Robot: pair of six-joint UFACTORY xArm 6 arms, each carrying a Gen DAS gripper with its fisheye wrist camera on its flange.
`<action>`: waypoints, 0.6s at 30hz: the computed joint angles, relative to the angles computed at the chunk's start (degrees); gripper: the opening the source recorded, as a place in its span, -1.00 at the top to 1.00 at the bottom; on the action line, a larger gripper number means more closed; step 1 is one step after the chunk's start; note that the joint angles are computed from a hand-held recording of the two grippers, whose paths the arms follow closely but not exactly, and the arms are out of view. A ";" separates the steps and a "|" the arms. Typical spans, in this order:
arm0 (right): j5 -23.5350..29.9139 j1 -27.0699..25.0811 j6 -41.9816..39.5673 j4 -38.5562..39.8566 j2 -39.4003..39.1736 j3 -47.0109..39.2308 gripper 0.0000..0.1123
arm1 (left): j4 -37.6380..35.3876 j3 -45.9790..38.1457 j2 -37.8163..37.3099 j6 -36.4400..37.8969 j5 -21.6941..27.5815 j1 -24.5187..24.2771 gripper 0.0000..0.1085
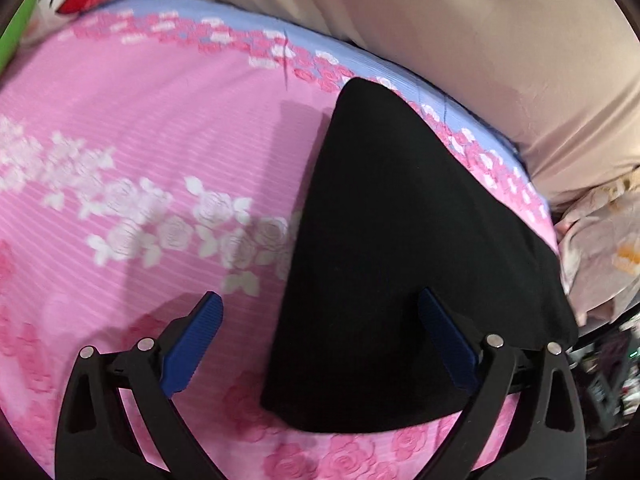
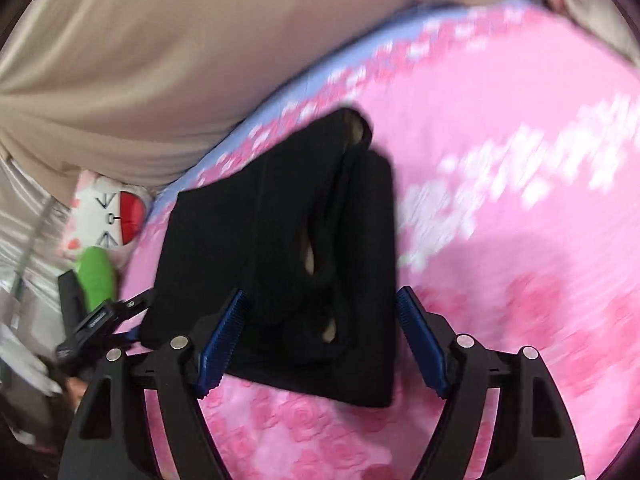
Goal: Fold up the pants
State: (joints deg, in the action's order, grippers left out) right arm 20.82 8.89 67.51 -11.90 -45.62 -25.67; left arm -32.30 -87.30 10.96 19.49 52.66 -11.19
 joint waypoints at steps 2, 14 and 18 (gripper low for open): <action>-3.61 -0.73 -0.64 1.63 1.32 1.50 -0.35 | -1.58 -0.46 0.47 1.23 0.01 0.17 -0.66; -1.68 5.51 -4.12 2.42 -3.65 -1.62 0.41 | -4.35 5.16 -11.69 11.92 9.48 5.25 0.67; 8.50 10.10 0.57 -0.78 -4.97 -0.14 0.02 | 4.03 12.37 -16.19 10.69 7.56 5.13 0.43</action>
